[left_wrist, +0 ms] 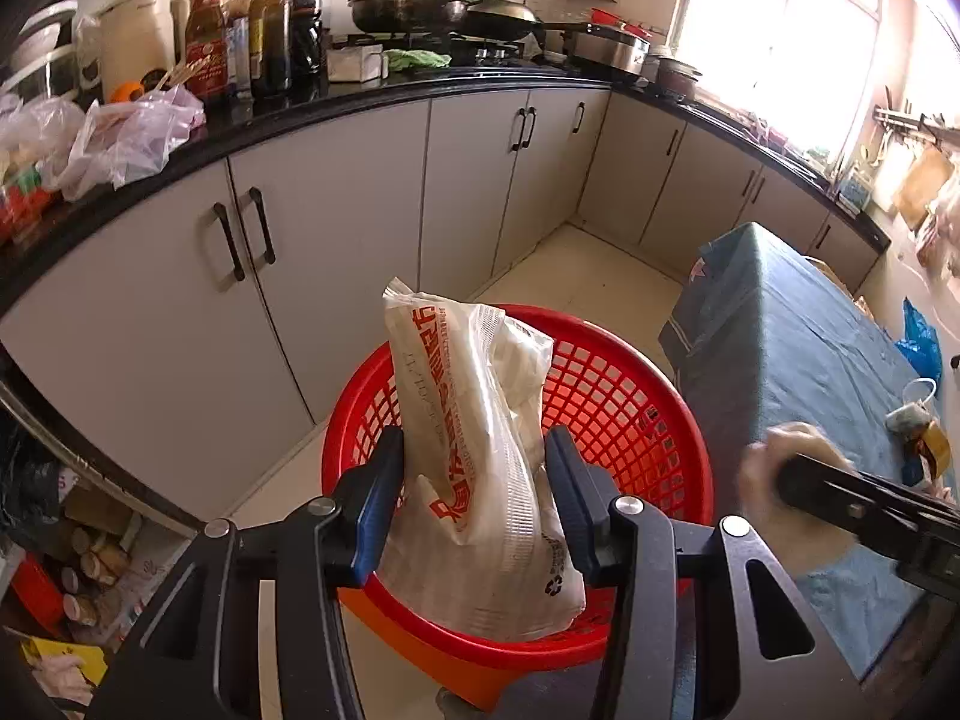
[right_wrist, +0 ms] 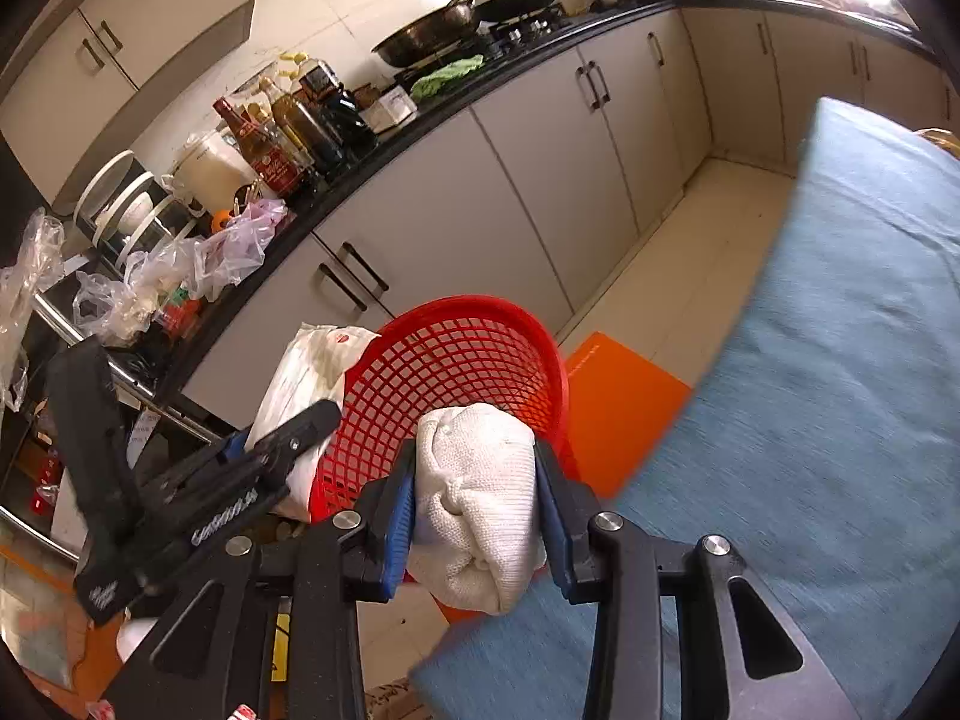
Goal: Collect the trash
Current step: 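Carry bag and cloth bundle to the red basket and release both, then return both tools to the trash pile on the table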
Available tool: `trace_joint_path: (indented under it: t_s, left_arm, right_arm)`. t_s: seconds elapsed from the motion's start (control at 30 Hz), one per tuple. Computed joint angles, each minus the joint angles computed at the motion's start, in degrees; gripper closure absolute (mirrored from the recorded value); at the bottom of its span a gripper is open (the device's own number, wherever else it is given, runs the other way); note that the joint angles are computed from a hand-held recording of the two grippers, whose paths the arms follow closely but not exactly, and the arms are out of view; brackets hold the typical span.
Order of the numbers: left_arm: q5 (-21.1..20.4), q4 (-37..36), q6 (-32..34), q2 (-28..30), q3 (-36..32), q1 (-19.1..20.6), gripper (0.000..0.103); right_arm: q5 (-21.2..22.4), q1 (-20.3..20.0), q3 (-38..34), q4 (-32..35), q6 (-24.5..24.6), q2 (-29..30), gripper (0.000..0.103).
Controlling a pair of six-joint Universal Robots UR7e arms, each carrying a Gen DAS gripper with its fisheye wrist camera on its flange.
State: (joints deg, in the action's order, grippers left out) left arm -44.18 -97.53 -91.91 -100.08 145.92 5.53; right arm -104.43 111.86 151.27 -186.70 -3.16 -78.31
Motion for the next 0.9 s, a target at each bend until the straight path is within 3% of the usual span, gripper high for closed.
trace_joint_path:
  t_s: [0.13,0.23,0.4,0.73,0.9]
  left_arm:
    - [-0.14,0.54,-0.71,-1.22,0.32,-0.14,0.054]
    - [0.11,2.14,-1.79,-1.71,0.21,-0.69,0.047]
    - [-0.12,4.14,-3.48,-1.83,-0.02,-2.13,0.042]
    - [-3.59,2.23,-5.37,0.01,0.25,-6.11,0.027]
    - [-5.18,-0.54,-5.38,4.12,-0.39,-8.46,0.026]
  right_arm:
    - [-0.04,-0.64,-1.67,-3.24,0.13,4.65,0.057]
    - [-1.26,-0.18,-2.54,-4.96,0.39,6.29,0.042]
    - [-2.62,-0.14,-1.63,-3.54,0.05,3.53,0.039]
    - [-4.26,-5.16,5.54,0.94,-1.48,-11.31,0.037]
    - [-6.08,-6.97,9.16,5.03,-2.94,-21.46,0.037]
